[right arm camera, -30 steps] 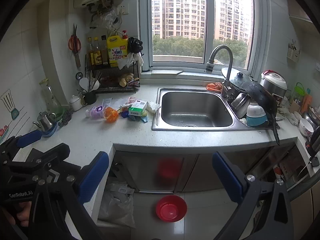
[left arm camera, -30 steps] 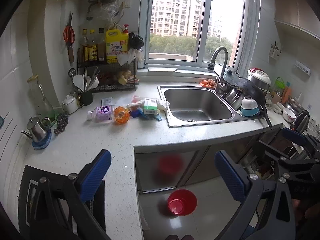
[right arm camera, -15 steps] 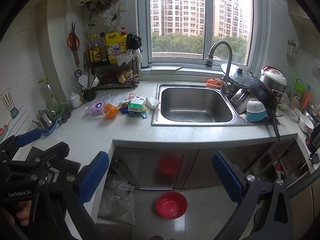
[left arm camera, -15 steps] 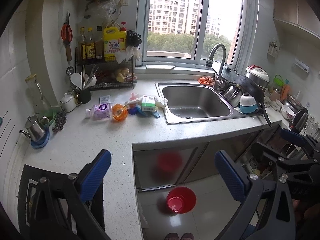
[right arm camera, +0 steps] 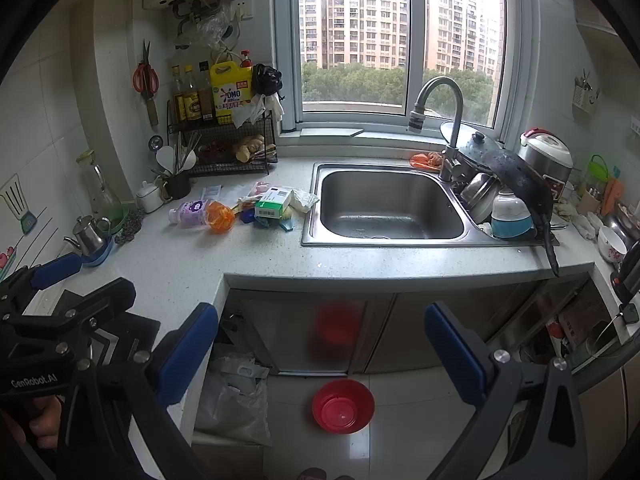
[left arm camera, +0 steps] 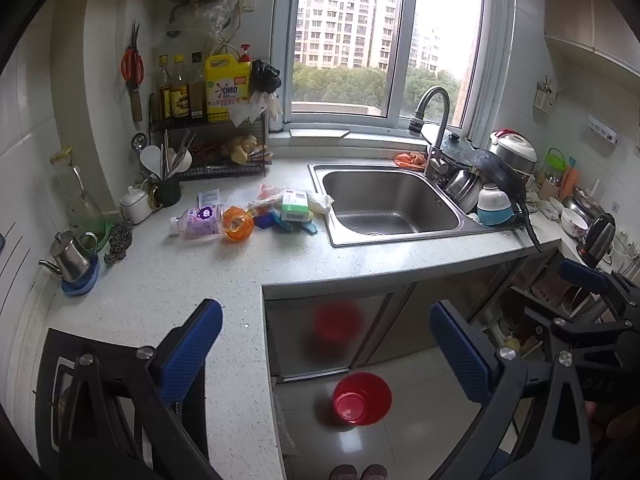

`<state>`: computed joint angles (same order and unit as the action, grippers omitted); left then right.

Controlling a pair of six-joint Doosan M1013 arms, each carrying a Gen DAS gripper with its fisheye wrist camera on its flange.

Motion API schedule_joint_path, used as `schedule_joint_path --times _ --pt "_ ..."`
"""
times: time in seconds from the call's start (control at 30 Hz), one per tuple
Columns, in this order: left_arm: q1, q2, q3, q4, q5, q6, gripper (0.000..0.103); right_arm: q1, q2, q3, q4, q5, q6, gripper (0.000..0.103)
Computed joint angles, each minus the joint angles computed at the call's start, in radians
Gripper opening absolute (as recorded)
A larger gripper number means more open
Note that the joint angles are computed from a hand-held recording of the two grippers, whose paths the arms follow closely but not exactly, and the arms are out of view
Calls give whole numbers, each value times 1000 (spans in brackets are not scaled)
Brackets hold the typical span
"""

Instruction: Collect trash

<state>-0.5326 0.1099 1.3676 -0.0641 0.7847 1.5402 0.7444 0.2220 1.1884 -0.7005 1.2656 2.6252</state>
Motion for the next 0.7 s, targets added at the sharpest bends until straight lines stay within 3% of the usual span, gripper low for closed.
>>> schedule_joint_path --times 0.7 --pt "-16 -8 7 17 1 -5 103 8 -15 23 -7 -2 8 103"
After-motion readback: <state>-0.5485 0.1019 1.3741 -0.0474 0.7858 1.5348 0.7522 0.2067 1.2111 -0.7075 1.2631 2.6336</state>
